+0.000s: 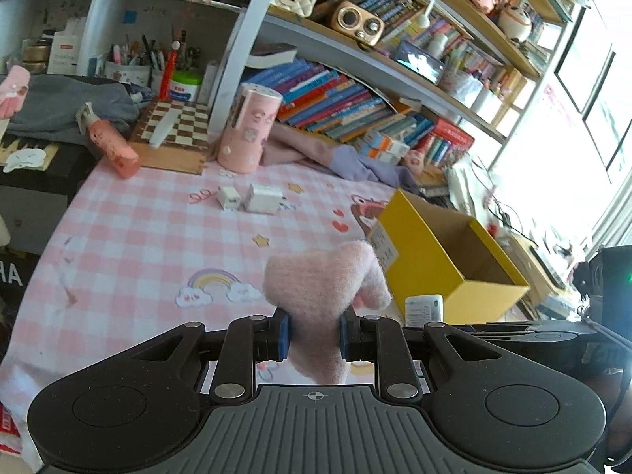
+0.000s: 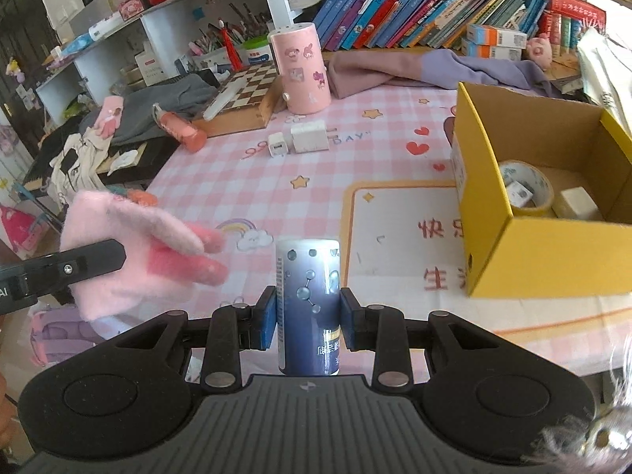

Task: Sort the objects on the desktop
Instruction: 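Lift the pink glove and glue bottle with both tools off the table, then carry the pink glove and glue bottle with both tools over the yellow box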

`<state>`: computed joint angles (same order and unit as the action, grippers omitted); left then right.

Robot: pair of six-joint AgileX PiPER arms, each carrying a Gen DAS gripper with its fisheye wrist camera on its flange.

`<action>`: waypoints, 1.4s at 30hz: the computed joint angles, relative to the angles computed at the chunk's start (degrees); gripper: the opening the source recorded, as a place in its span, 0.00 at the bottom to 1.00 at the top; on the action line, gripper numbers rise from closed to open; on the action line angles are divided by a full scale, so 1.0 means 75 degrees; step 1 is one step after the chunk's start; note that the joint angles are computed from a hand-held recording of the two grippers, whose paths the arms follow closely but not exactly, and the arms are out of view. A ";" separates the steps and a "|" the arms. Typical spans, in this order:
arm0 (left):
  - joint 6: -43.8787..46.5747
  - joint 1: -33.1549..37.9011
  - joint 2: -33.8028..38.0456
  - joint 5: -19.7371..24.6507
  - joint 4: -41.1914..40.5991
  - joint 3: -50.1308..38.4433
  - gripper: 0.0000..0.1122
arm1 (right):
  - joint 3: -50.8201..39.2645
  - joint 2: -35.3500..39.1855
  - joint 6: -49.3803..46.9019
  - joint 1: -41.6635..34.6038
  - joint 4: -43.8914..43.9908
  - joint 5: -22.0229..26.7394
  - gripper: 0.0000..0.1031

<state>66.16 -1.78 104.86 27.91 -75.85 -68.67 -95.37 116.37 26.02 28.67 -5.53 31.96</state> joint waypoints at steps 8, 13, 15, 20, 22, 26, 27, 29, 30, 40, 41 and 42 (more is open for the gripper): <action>0.0419 -0.0013 -0.0079 0.0482 0.0019 0.0254 0.19 | 0.1335 -0.0744 0.1645 0.0377 -0.1110 -0.0436 0.29; 0.0404 -0.0098 0.0064 0.0790 0.0249 0.0089 0.19 | 0.1993 -0.1131 0.2767 0.0519 -0.1766 -0.0484 0.29; 0.0417 -0.0153 0.0115 0.0906 0.0329 0.0012 0.19 | 0.2213 -0.1271 0.3170 0.0569 -0.1996 -0.0472 0.29; 0.0374 -0.0325 0.0310 0.1224 0.0598 -0.0278 0.19 | 0.2665 -0.1574 0.4259 0.0672 -0.2639 -0.0361 0.29; 0.0344 -0.0409 0.0390 0.1312 0.0694 -0.0398 0.19 | 0.2846 -0.1687 0.4635 0.0689 -0.2839 -0.0329 0.29; 0.0297 -0.0529 0.0559 0.1520 0.0851 -0.0672 0.19 | 0.3160 -0.1895 0.5294 0.0699 -0.3191 -0.0228 0.29; 0.0286 -0.0554 0.0597 0.1575 0.0893 -0.0740 0.19 | 0.3223 -0.1939 0.5437 0.0694 -0.3266 -0.0194 0.29; 0.0245 -0.0624 0.0669 0.1662 0.0975 -0.0869 0.19 | 0.3346 -0.2027 0.5685 0.0681 -0.3392 -0.0137 0.29; 0.0224 -0.0665 0.0700 0.1686 0.1002 -0.0919 0.19 | 0.3420 -0.2083 0.5788 0.0666 -0.3444 -0.0115 0.29; -0.0082 -0.1113 0.1093 0.1882 0.1274 -0.1569 0.19 | 0.3946 -0.2536 0.6454 0.0424 -0.3914 0.0057 0.29; -0.0109 -0.1159 0.1131 0.1880 0.1291 -0.1626 0.19 | 0.3973 -0.2566 0.6420 0.0376 -0.3895 0.0062 0.29; -0.0144 -0.1211 0.1165 0.1876 0.1309 -0.1684 0.19 | 0.4016 -0.2608 0.6407 0.0322 -0.3891 0.0062 0.29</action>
